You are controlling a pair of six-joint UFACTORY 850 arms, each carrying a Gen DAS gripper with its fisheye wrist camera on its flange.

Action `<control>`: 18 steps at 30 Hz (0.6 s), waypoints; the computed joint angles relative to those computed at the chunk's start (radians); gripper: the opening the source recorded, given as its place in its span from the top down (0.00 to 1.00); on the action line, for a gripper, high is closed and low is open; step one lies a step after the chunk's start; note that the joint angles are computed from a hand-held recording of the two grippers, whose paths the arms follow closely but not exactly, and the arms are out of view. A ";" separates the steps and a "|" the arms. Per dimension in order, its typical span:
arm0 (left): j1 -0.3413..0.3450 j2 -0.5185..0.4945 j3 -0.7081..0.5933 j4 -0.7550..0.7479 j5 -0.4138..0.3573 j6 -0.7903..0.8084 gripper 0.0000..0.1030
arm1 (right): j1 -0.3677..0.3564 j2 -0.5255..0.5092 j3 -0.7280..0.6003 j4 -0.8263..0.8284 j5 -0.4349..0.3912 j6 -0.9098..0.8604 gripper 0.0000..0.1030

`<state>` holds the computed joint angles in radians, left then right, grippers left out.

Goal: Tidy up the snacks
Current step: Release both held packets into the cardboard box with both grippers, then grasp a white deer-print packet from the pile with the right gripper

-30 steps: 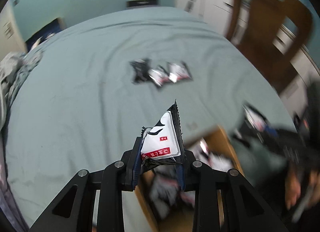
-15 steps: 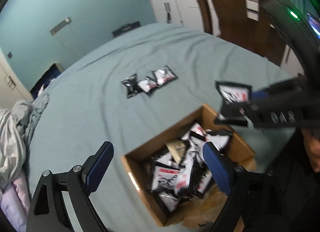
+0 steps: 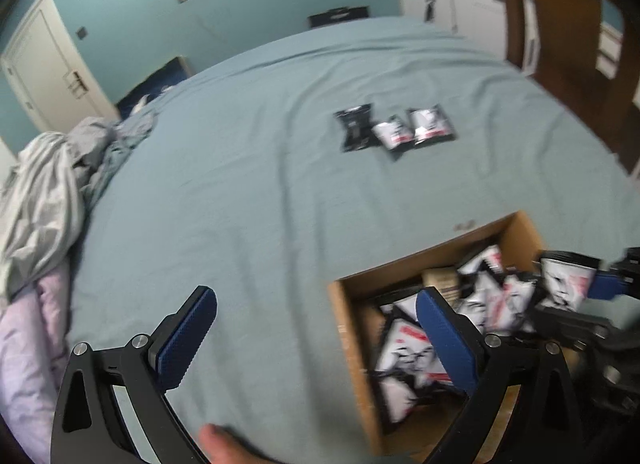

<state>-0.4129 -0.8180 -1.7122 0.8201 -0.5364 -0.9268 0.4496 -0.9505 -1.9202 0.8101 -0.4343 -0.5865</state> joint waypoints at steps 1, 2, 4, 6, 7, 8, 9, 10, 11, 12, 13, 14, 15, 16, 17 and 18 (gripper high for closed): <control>-0.001 -0.002 0.000 0.015 -0.011 -0.015 0.01 | -0.001 0.001 0.002 0.019 0.005 -0.015 0.66; -0.002 0.000 0.004 0.037 -0.017 -0.040 0.01 | -0.001 0.003 0.008 0.028 0.017 -0.017 0.66; -0.001 0.006 0.012 0.058 -0.016 -0.069 0.01 | -0.005 0.004 0.015 0.019 0.047 0.032 0.53; 0.002 0.016 0.024 0.083 -0.003 -0.105 0.01 | -0.012 0.012 0.037 0.076 0.077 0.027 0.33; 0.000 0.018 0.029 0.116 -0.005 -0.140 0.01 | -0.018 0.020 0.055 0.136 0.102 0.003 0.29; -0.005 0.020 0.039 0.185 -0.017 -0.207 0.02 | -0.019 0.028 0.070 0.173 0.121 -0.013 0.29; -0.010 0.022 0.046 0.247 -0.030 -0.262 0.02 | -0.022 0.032 0.079 0.193 0.137 -0.009 0.28; -0.016 0.027 0.060 0.315 -0.043 -0.324 0.02 | -0.023 0.036 0.087 0.202 0.149 -0.001 0.28; -0.019 0.032 0.071 0.370 -0.048 -0.375 0.02 | -0.024 0.039 0.095 0.201 0.158 0.018 0.28; -0.020 0.037 0.082 0.402 -0.040 -0.410 0.02 | -0.024 0.041 0.099 0.191 0.162 0.040 0.28; -0.019 0.042 0.085 0.413 -0.030 -0.424 0.02 | -0.024 0.041 0.099 0.152 0.166 0.089 0.28; -0.018 0.049 0.095 0.435 -0.013 -0.454 0.02 | -0.023 0.040 0.095 0.093 0.170 0.154 0.28; -0.018 0.055 0.102 0.451 0.000 -0.475 0.02 | -0.022 0.040 0.092 0.050 0.176 0.197 0.28; -0.018 0.059 0.103 0.445 0.010 -0.470 0.02 | -0.018 0.044 0.095 0.025 0.186 0.221 0.28; -0.018 0.057 0.095 0.405 0.015 -0.422 0.02 | -0.012 0.049 0.100 -0.003 0.199 0.246 0.28; -0.017 0.049 0.077 0.332 0.015 -0.333 0.02 | -0.007 0.055 0.106 -0.044 0.216 0.280 0.28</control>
<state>-0.4296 -0.7687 -1.6351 1.1523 -0.5214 -1.2599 0.4421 -0.8959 -1.8142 0.7663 -0.2181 -0.3062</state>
